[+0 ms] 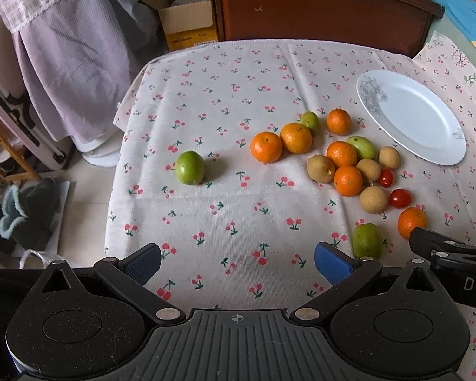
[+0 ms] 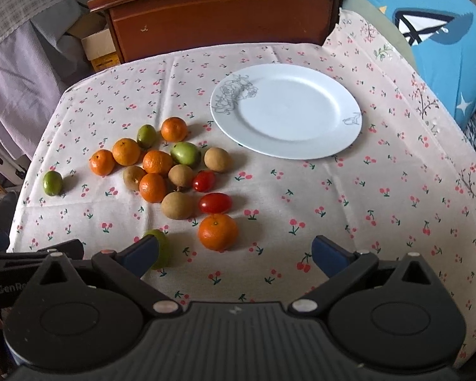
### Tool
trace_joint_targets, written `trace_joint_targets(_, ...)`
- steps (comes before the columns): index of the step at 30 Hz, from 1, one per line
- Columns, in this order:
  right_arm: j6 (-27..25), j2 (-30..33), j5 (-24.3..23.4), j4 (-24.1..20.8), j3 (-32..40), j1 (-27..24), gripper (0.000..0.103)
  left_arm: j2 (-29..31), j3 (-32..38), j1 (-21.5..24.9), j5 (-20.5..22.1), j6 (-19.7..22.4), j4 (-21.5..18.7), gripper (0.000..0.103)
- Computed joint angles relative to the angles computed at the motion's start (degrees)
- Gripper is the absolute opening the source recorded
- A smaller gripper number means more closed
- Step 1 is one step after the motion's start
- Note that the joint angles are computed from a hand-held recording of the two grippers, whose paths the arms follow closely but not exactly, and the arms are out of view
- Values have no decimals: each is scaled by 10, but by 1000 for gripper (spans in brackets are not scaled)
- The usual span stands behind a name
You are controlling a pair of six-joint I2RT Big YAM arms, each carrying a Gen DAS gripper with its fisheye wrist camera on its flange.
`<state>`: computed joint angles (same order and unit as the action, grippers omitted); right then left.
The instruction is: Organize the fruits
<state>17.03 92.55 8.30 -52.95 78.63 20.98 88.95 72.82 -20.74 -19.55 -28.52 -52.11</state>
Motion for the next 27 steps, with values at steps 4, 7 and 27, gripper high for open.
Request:
trace_joint_targets(4, -4, 2, 7, 0, 0, 3, 102, 3, 4, 2, 0, -13, -13, 103)
trace_joint_targets(7, -8, 5, 15, -2, 2, 5, 102, 3, 3, 0, -12, -16, -6, 103)
trace_joint_targets(27, -15, 5, 18, -3, 2, 7, 102, 5, 2, -5, -26, -17, -7, 103)
